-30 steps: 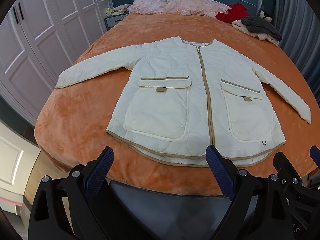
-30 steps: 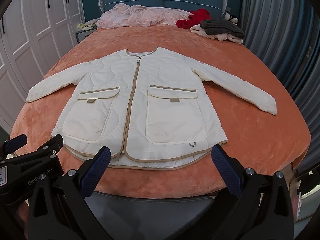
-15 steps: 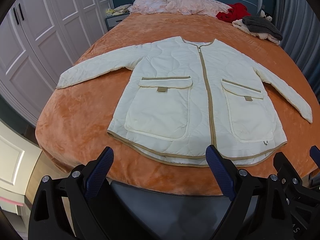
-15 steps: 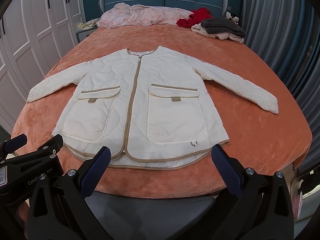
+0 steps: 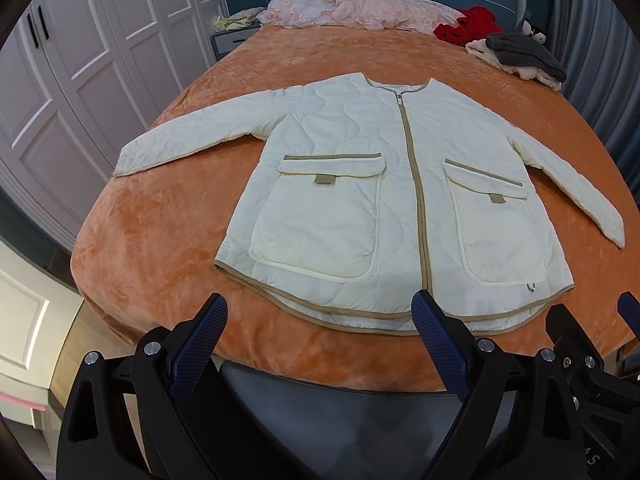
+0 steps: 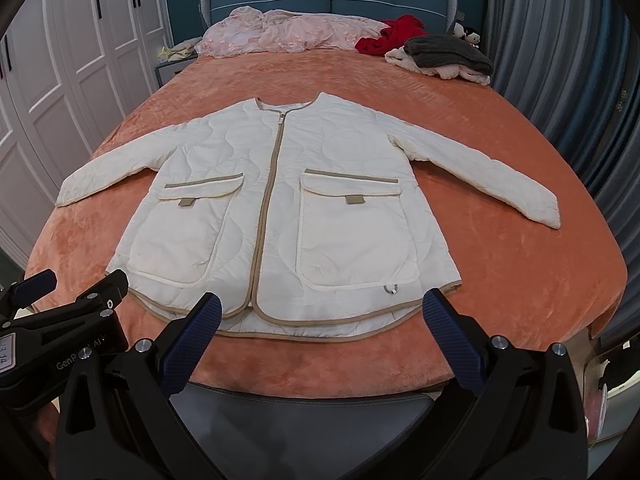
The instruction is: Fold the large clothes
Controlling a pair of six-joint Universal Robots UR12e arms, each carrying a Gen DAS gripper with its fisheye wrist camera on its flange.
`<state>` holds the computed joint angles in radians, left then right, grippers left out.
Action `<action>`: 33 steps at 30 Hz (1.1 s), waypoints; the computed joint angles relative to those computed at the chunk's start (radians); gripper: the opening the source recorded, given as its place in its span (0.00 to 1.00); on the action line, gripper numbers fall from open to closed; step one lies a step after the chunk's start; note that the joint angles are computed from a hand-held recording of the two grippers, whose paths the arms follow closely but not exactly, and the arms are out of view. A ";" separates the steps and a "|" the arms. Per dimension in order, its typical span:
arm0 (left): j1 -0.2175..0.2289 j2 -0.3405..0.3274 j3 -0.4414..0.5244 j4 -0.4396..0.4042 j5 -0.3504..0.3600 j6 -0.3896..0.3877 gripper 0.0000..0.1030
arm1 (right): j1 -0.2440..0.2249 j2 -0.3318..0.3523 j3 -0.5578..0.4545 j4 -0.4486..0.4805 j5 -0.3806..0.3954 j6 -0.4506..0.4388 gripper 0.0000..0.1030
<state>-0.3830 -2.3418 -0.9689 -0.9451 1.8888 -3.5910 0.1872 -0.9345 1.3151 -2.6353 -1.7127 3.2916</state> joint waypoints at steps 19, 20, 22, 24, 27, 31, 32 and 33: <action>0.013 -0.107 0.159 -0.050 -0.019 -0.014 0.88 | -0.116 0.102 -0.128 0.072 0.075 0.193 0.95; 0.014 -0.118 0.176 -0.059 -0.018 -0.020 0.88 | -0.131 0.113 -0.139 0.071 0.085 0.217 0.95; 0.017 -0.144 0.221 -0.087 -0.015 -0.033 0.89 | -0.163 0.137 -0.165 0.063 0.109 0.265 0.95; 0.021 -0.175 0.271 -0.113 -0.008 -0.047 0.89 | -0.202 0.170 -0.195 0.034 0.135 0.335 0.95; 0.023 -0.218 0.339 -0.146 0.028 -0.055 0.89 | -0.250 0.210 -0.234 0.003 0.155 0.435 0.95; 0.034 -0.270 0.420 -0.188 0.061 -0.086 0.89 | -0.308 0.275 -0.308 -0.006 0.115 0.584 0.95; 0.036 -0.279 0.433 -0.199 0.066 -0.098 0.89 | -0.317 0.286 -0.322 0.004 0.106 0.608 0.95; 0.038 -0.287 0.446 -0.211 0.068 -0.112 0.89 | -0.326 0.298 -0.337 0.014 0.098 0.632 0.94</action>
<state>-0.3447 -2.6287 -0.5228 -1.1564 1.9570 -3.7034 -0.1390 -0.6362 0.9783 -2.6213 -1.6146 3.9235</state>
